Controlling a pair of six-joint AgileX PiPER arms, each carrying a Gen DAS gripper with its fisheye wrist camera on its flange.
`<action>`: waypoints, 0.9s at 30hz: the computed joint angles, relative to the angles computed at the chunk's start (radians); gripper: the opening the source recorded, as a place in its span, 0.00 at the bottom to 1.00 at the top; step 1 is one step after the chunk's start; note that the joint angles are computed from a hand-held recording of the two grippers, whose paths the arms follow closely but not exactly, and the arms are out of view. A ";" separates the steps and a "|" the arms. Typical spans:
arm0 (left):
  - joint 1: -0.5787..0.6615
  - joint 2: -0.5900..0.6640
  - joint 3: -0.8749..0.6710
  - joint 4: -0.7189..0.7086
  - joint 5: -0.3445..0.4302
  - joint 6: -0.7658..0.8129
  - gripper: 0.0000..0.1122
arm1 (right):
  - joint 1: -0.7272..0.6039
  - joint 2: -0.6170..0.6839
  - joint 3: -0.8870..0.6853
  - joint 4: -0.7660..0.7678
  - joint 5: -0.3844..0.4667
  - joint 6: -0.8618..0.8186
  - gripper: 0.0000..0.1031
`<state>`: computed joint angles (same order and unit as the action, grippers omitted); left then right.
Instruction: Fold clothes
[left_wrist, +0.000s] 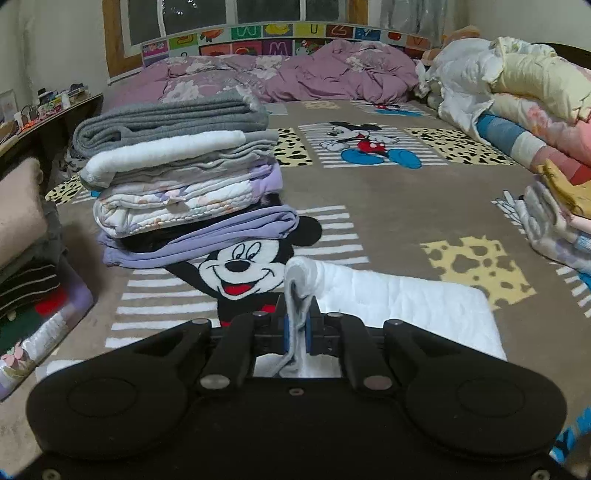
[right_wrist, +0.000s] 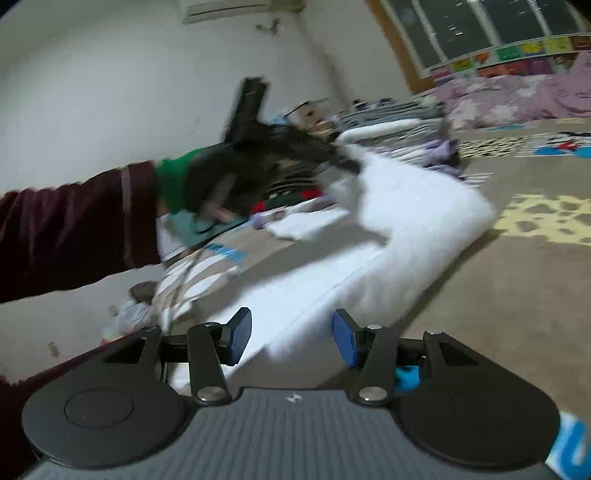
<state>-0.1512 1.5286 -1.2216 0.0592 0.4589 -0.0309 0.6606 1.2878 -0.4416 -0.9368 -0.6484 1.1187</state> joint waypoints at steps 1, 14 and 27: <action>0.001 0.008 -0.004 0.009 -0.003 -0.012 0.05 | 0.001 0.014 -0.007 -0.020 -0.020 0.022 0.50; 0.044 0.034 0.028 -0.113 -0.036 0.030 0.05 | 0.191 0.076 -0.119 -0.196 0.135 0.131 0.54; 0.062 -0.005 0.081 -0.135 -0.042 0.030 0.05 | 0.126 0.019 -0.079 -0.009 0.119 -0.040 0.53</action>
